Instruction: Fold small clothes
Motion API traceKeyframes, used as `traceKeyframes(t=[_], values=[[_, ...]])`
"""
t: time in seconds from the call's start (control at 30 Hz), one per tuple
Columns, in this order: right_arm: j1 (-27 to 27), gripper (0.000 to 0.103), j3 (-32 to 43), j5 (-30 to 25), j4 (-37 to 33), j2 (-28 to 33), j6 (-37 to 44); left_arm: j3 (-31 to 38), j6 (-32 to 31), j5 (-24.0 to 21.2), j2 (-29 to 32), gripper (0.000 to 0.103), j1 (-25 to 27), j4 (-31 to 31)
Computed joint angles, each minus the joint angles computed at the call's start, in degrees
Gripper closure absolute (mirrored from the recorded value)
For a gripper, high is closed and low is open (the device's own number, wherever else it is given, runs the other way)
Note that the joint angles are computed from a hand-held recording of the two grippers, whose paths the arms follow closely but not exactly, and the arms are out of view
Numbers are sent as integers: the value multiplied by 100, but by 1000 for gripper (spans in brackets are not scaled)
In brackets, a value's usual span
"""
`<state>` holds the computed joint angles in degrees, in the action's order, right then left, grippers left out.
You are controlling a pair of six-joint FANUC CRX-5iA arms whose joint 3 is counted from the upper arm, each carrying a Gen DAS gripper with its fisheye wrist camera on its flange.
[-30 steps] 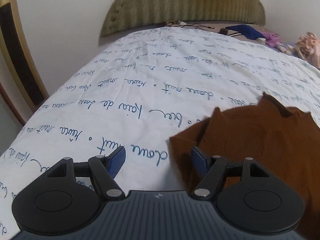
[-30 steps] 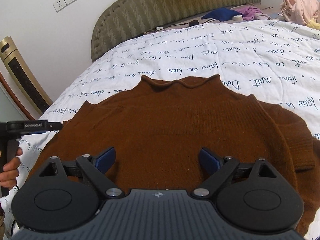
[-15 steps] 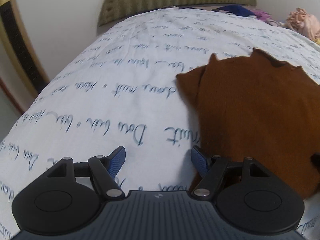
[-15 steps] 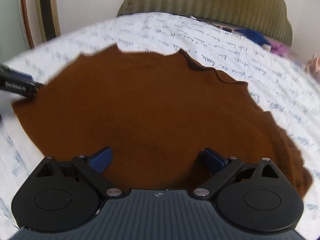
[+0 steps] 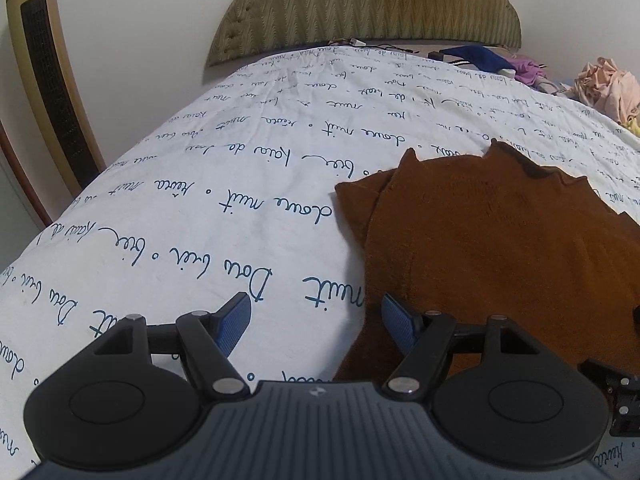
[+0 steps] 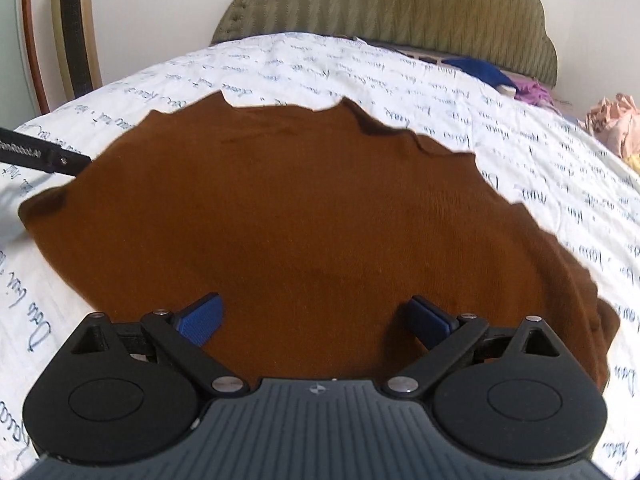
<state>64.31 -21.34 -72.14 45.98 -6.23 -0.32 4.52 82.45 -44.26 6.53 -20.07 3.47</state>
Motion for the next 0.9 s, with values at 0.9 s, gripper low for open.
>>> traceKeyframes(t=[0.9], values=[[298, 0, -868, 109, 903, -193, -1369, -1208, -425, 929, -498, 21, -208, 345]])
